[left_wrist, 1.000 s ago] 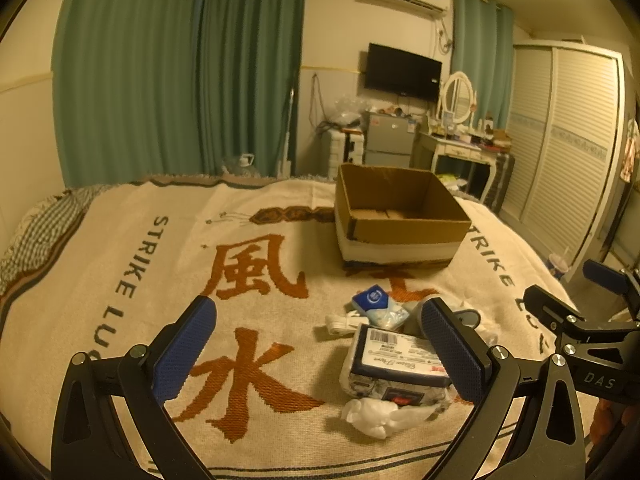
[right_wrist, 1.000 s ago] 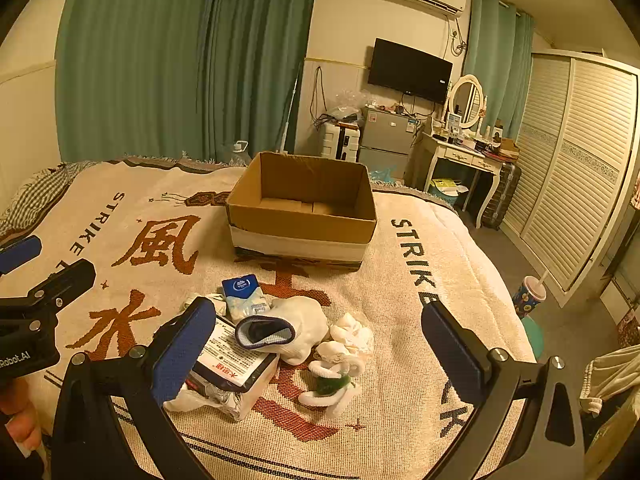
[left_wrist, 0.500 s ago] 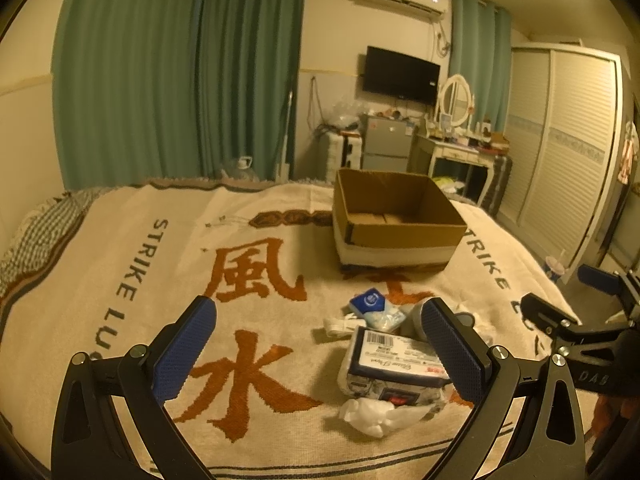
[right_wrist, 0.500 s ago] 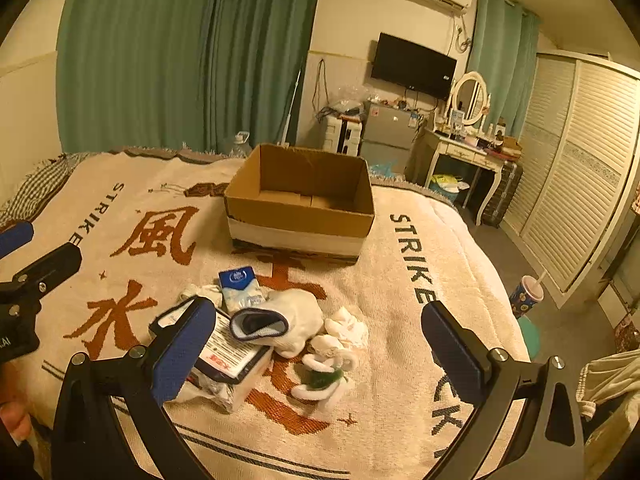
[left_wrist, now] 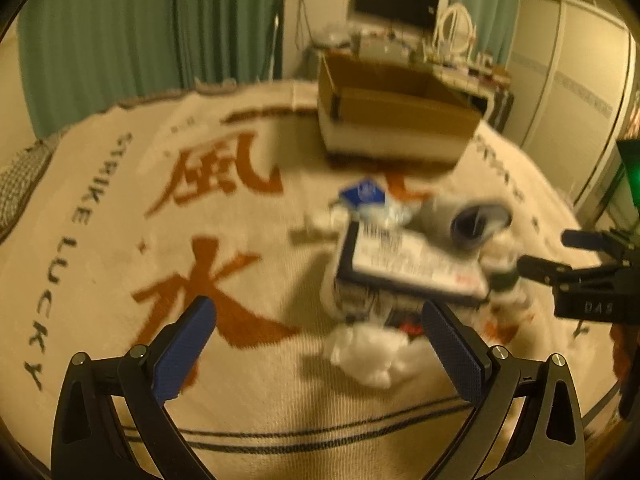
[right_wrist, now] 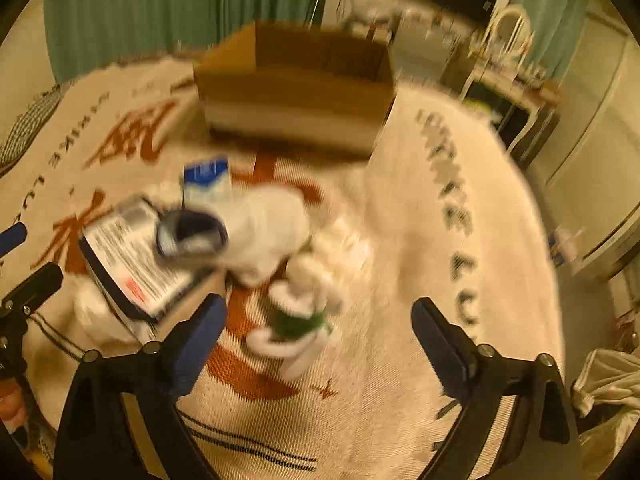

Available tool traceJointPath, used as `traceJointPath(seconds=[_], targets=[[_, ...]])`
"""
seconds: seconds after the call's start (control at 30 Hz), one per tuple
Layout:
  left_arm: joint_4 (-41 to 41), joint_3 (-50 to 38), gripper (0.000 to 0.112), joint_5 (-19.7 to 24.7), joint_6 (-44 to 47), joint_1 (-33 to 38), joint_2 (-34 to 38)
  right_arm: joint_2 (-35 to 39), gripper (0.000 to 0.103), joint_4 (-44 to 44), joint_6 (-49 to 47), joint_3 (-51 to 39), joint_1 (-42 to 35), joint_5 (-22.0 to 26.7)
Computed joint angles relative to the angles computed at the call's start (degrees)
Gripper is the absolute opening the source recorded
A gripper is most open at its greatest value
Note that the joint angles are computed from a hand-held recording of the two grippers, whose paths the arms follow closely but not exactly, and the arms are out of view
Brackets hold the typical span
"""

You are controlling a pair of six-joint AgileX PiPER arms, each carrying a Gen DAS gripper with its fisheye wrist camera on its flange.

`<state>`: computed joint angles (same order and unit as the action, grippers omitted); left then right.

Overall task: Organize soft objects
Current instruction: 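Grasp the white pipe-cleaner figure with the right tool while the left tool grasps the white cloth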

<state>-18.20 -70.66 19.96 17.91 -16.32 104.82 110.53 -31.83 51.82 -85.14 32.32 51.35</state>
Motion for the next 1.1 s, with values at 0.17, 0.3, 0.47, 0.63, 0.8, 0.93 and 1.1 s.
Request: traceJointPath(seconds=[0.17,0.3,0.47,0.63,0.8,0.93,1.1], targets=[[2.86,0.96,0.102,0.73,-0.48,-1.89,2.55,3.73,0.078,8.49,-7.45,-0.77,-2.55,-2.74],[-2.10,-0.55,0.099,2.11,5.01,-1.75,4.36,5.10,0.074,10.43,-9.19,-0.90,-3.25,-3.90],[-7.34,-1.98,0.091,3.16,12.05,-1.37,6.25,6.85,0.045,14.39,-11.96,-1.89,-5.47,-3.21],[-10.38,-1.84,0.071,4.23,16.46,-1.17,5.97,4.71,0.038,17.59,-13.40,0.45,-7.91,-5.23],[-13.46,-0.07,0.038,5.02,21.02,-1.15,3.94,1.43,0.033,16.28,-11.53,2.22,-7.91,-5.33],[-11.69,1.31,0.035,4.30,19.81,-1.59,2.49,-1.04,0.033,14.18,-9.12,3.34,-7.06,-5.43],[-13.68,2.84,0.035,5.02,20.78,-0.78,-0.66,-5.45,0.033,10.22,-5.02,5.74,-4.60,-5.66]])
